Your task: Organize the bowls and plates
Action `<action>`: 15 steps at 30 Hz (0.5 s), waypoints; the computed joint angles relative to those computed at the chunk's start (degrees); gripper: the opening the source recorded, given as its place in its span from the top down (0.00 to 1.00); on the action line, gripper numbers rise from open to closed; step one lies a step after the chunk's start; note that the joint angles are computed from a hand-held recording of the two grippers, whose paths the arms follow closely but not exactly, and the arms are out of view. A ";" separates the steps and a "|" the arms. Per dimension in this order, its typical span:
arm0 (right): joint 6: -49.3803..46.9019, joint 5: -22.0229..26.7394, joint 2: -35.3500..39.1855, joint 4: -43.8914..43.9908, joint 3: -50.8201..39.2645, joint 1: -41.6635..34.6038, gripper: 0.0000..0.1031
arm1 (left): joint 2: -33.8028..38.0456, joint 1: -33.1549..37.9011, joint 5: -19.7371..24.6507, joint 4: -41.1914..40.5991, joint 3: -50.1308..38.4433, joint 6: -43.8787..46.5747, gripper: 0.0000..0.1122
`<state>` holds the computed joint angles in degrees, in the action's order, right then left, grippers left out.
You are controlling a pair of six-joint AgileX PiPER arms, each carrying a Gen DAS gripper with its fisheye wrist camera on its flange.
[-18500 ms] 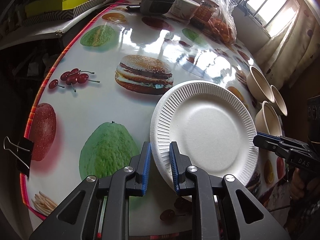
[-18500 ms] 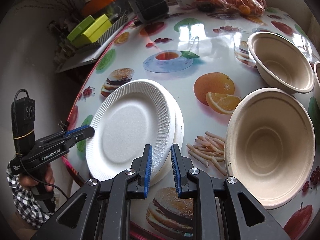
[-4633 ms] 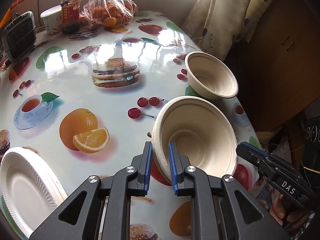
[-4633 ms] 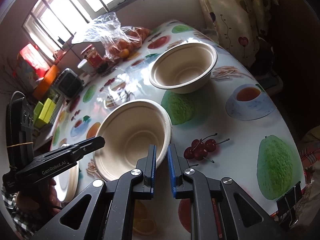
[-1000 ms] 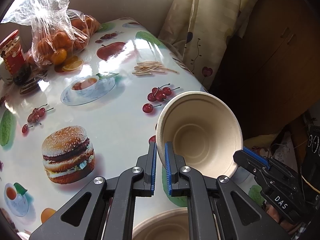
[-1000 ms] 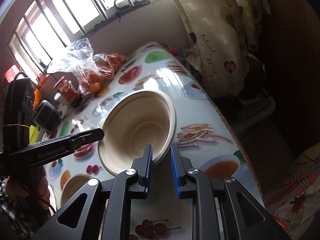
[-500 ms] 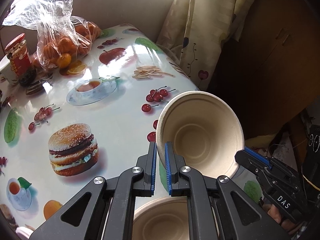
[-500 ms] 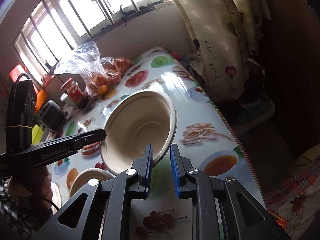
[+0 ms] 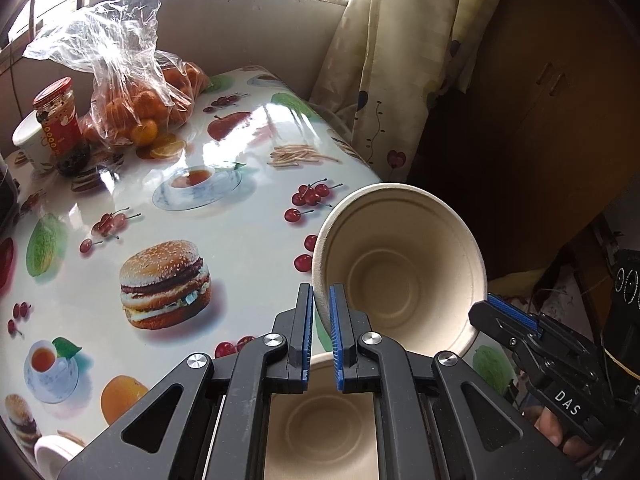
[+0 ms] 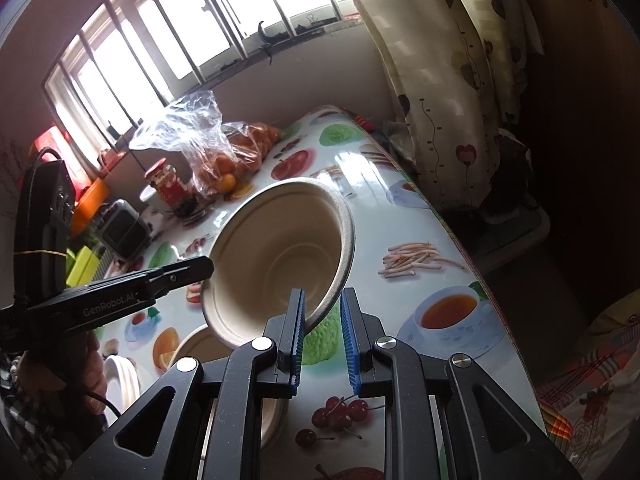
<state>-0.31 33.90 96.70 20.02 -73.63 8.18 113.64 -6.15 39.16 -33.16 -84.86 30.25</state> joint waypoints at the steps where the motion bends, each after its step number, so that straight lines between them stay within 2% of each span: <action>1: 0.41 -0.02 -0.42 -0.28 0.28 0.22 0.83 | -0.53 0.12 -0.15 -0.34 0.76 0.41 0.92; 15: 4.93 -1.31 -5.84 -3.38 5.25 4.37 0.83 | -7.89 2.38 -3.54 -4.86 11.51 6.99 0.92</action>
<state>4.62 32.59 90.86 16.64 -68.37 12.56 105.75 -3.77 35.62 -38.02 -73.35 37.24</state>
